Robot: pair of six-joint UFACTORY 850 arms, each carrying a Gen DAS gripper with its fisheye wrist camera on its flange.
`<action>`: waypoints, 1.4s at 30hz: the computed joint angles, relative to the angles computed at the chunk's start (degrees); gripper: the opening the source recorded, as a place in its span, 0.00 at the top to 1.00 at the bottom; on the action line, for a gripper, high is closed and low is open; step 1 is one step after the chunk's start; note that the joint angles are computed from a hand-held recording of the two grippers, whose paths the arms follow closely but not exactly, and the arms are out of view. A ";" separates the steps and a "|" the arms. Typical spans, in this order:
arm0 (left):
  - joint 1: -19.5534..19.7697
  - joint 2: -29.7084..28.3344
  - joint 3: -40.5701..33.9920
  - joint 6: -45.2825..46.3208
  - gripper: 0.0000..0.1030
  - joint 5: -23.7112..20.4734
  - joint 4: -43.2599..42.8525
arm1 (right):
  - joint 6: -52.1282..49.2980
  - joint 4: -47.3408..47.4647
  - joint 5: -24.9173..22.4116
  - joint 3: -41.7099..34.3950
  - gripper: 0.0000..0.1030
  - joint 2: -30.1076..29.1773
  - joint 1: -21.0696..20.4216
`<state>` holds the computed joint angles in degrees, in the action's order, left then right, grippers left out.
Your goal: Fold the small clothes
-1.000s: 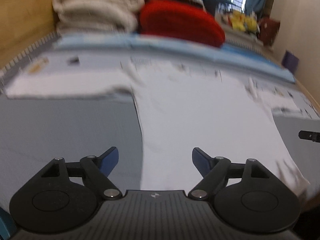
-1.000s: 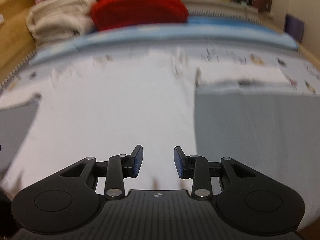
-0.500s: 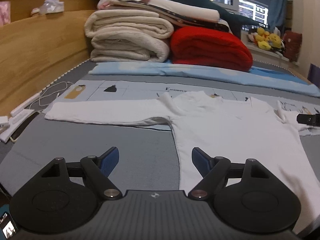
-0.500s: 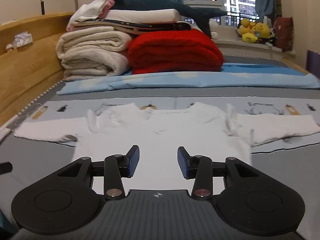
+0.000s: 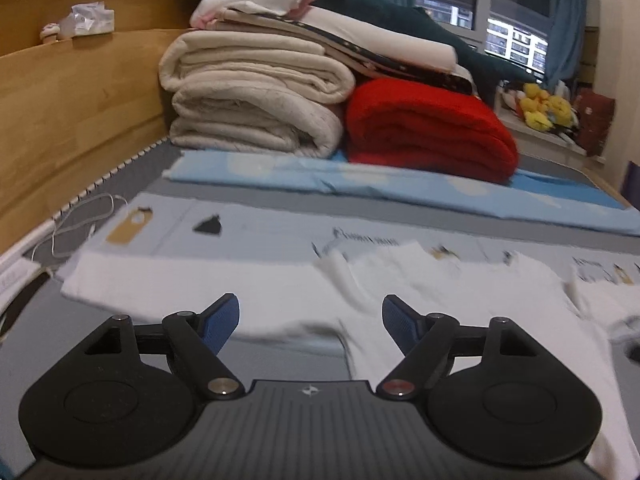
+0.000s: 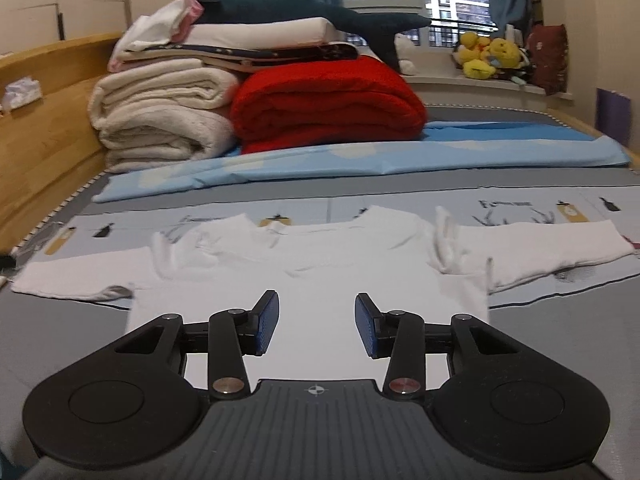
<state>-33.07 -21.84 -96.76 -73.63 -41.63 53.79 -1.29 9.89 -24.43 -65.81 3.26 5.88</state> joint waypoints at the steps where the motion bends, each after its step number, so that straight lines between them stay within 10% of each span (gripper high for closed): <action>1: 1.20 -1.19 -1.52 1.05 0.19 0.76 -0.64 | 0.48 -1.15 0.08 0.07 0.58 -0.03 0.08; 6: 5.87 -2.68 -0.27 -1.82 0.20 5.12 3.05 | 5.85 -12.63 2.91 1.15 0.58 0.31 1.77; 16: 14.53 -5.68 -2.57 -2.46 0.74 6.77 -9.02 | -5.28 1.49 7.15 -12.39 0.58 -10.24 4.77; 20: 16.57 -4.69 0.16 -4.63 0.74 6.83 -10.24 | -10.36 7.49 11.03 -13.19 0.66 -14.31 5.78; 24: 19.69 -3.95 2.87 -7.66 0.71 8.68 -14.08 | -15.09 13.57 4.02 -14.56 0.74 -17.10 5.27; 28: 23.19 -4.10 4.17 -12.22 0.40 9.91 -21.81 | -22.49 18.13 3.41 -15.00 0.74 -17.94 4.90; 39: 25.94 -8.16 1.86 -19.41 0.44 6.61 -24.00 | -16.20 10.72 1.15 -17.44 0.82 -21.31 2.32; 41: 25.60 -9.39 -0.05 -18.59 0.62 4.63 -22.88 | -14.39 9.62 0.14 -17.98 0.87 -21.94 2.01; 42: 25.48 -10.00 -1.18 -16.58 0.97 3.76 -23.39 | -13.24 8.70 -0.40 -18.21 0.90 -22.20 1.93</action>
<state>-7.59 -31.85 -97.94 -90.21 -37.86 30.41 -14.53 18.60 -24.82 -84.02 -18.94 7.81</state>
